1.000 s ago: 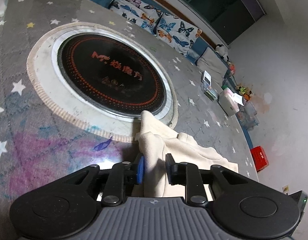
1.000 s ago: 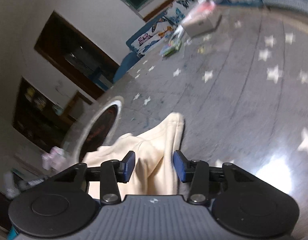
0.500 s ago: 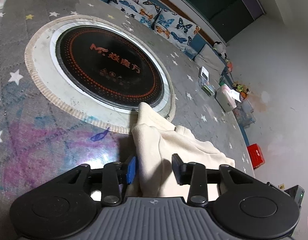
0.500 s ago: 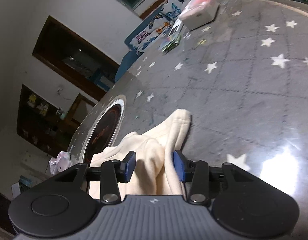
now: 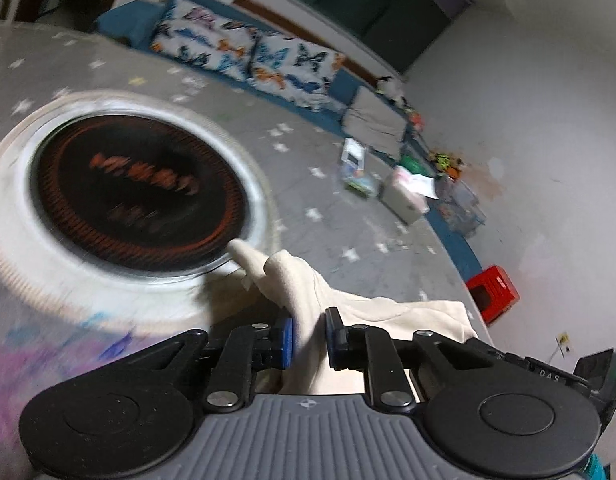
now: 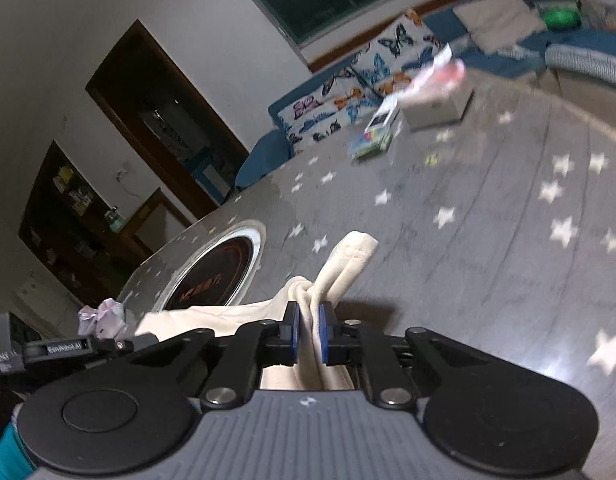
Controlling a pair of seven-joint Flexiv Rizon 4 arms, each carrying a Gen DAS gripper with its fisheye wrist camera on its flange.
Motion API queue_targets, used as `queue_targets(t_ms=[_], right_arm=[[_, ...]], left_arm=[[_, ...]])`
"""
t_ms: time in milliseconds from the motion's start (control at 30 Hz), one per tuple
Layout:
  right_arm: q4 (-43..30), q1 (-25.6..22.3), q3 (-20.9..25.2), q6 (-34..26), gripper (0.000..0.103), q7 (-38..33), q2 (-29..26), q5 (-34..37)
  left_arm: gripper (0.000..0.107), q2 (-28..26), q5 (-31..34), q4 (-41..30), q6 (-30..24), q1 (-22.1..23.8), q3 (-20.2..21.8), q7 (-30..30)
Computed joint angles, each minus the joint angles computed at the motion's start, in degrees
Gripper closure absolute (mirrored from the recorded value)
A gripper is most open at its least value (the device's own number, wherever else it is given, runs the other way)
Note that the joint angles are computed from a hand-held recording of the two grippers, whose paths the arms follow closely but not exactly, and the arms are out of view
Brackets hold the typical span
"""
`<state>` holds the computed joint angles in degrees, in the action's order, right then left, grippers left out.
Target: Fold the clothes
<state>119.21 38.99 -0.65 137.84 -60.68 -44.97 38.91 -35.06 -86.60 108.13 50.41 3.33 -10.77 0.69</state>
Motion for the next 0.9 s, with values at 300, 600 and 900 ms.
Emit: queue_targets(t_ms=[300, 600, 900], right_arm=[[1.0, 3.0, -5.1, -2.2, 0.094, -8.0, 3.4, 8.1], [0.5, 2.7, -8.2, -4.2, 0.094, -17.8, 6.8, 15.4], [-1.3, 0.5, -9.6, -7.2, 0.094, -28.2, 9.5, 22.0]], left_arm=[[0.09, -1.3, 0.4, -3.4, 3.2, -4.2, -2.3, 0.9], [0.09, -3.1, 1.3, -6.8, 7.2, -7.8, -5.0, 1.1], [0.09, -4.5, 1.9, -9.1, 10.4, -10.4, -7.0, 1.2]])
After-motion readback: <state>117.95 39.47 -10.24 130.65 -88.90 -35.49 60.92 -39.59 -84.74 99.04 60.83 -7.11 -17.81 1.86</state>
